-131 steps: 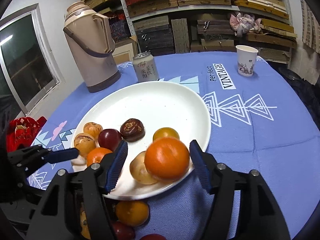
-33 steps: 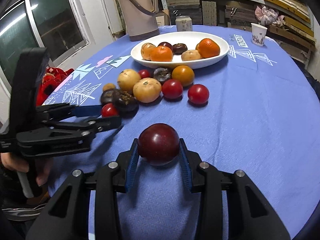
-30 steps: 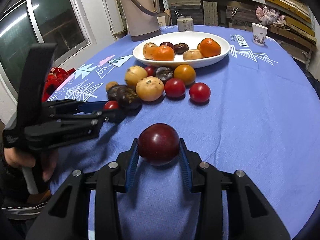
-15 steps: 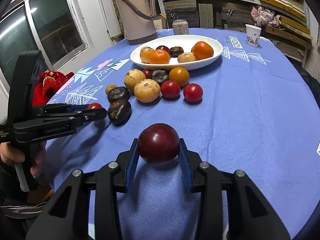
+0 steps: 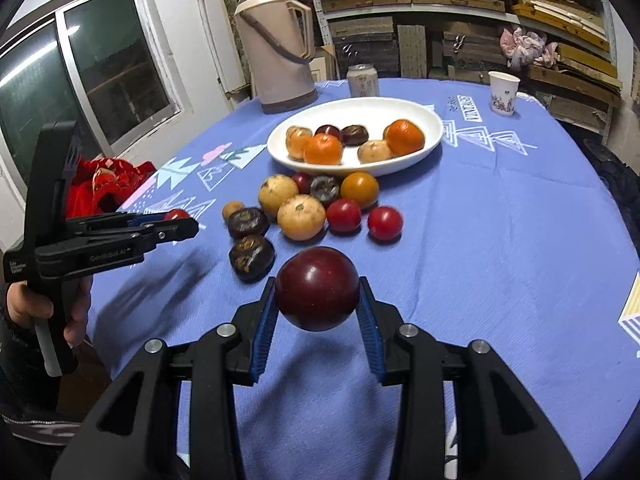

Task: Organize fruits
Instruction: 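Carry the plum and tomato onto the white plate and open both tools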

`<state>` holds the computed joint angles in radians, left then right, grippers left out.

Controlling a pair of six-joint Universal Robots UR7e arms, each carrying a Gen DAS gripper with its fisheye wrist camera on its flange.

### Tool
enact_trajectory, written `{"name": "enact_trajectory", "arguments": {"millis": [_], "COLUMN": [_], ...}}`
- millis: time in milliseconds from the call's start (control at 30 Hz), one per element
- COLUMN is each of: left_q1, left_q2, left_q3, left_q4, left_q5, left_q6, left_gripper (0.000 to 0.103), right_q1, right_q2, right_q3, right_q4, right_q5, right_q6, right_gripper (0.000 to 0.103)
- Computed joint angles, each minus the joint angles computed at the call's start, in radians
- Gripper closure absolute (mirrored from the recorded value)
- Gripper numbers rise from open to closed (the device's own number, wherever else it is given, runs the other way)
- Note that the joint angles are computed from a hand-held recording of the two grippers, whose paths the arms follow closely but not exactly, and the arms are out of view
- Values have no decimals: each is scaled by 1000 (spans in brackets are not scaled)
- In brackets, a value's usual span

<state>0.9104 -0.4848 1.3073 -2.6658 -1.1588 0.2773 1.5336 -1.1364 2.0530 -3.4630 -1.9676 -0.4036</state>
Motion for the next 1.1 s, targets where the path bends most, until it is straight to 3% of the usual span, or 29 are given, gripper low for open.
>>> {"name": "enact_trajectory", "arguments": {"millis": [267,433,567,867,1100], "left_q1": [-20,-32,-41,-34,-13], "left_q2": [10,41,90,264,471], "left_q3": [-49,-124,-209,-513,-905], "left_q4": [1,21,38,170,391], "left_q5": [-12,-23,-18,6,27], "left_q6": [33,47,62,60,21], "left_gripper": [73,73,73,73,73], "right_q1": [26,48,57,56,22], "right_q2": [-5,21,44,148,237], "right_q3": [-60,-124,-191,-415,-593], "right_q4": [13,-16,25,148,318], "right_q5": [-15,-32,-43,-90,-88], "right_q6": [-26,-66,-95,-125,-93], "right_gripper": [65,65,65,65,65]}}
